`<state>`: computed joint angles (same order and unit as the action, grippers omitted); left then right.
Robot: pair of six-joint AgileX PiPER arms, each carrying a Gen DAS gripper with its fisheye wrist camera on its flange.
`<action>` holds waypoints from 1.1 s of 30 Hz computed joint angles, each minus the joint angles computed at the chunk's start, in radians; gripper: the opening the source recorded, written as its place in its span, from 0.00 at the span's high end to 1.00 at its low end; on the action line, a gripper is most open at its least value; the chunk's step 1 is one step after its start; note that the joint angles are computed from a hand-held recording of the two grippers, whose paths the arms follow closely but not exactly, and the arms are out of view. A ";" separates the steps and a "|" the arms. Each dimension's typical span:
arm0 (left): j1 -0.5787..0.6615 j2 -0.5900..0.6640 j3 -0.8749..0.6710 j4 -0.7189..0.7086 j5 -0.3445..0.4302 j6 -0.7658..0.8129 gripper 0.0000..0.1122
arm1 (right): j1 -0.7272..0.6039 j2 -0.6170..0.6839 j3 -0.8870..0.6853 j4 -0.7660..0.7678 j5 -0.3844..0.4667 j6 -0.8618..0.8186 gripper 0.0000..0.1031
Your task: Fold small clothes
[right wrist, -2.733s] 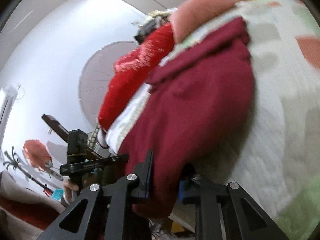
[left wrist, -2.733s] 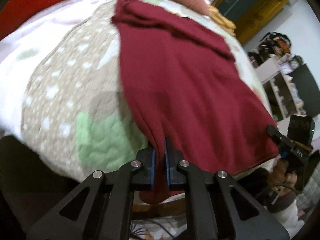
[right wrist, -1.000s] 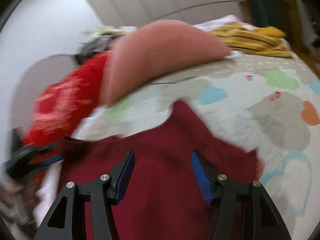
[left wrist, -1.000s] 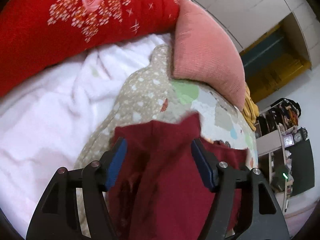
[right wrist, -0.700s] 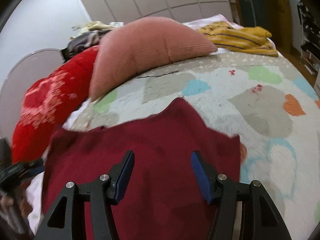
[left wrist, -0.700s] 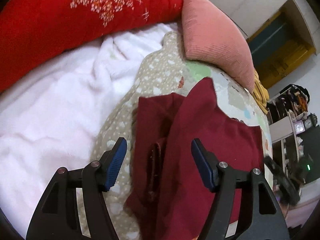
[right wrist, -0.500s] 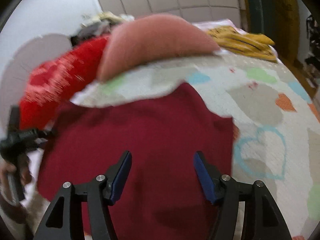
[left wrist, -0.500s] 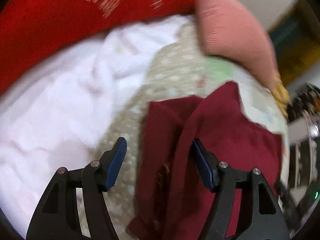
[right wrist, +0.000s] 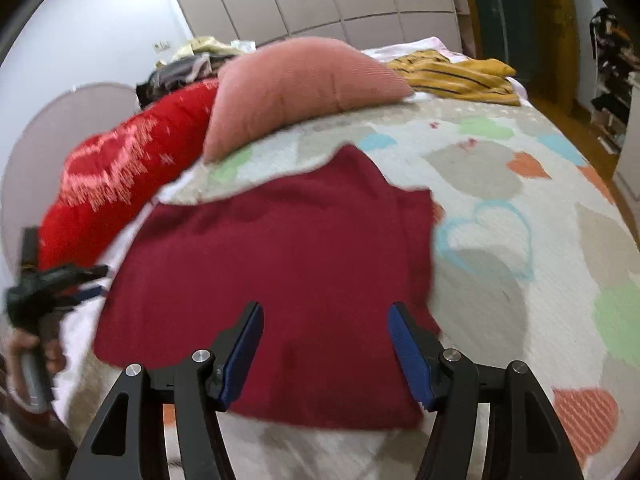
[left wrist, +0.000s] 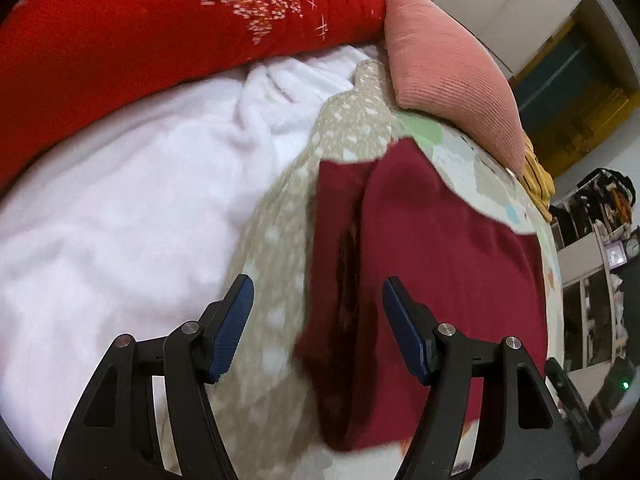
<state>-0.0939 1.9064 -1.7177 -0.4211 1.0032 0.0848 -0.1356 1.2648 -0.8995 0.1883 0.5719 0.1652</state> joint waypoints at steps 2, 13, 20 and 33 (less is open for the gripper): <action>0.009 -0.050 0.094 -0.049 -0.026 0.041 0.40 | 0.000 0.009 0.041 -0.047 -0.008 0.034 0.40; 0.015 -0.200 0.401 -0.086 -0.166 0.181 0.40 | 0.147 -0.077 -0.005 -0.232 0.056 0.251 0.40; -0.021 -0.207 0.420 -0.038 -0.218 0.176 0.40 | 0.333 0.047 -0.098 -0.209 0.012 0.278 0.40; -0.042 -0.165 0.395 -0.026 -0.279 0.181 0.39 | 0.417 0.579 -0.653 -0.173 0.028 0.188 0.53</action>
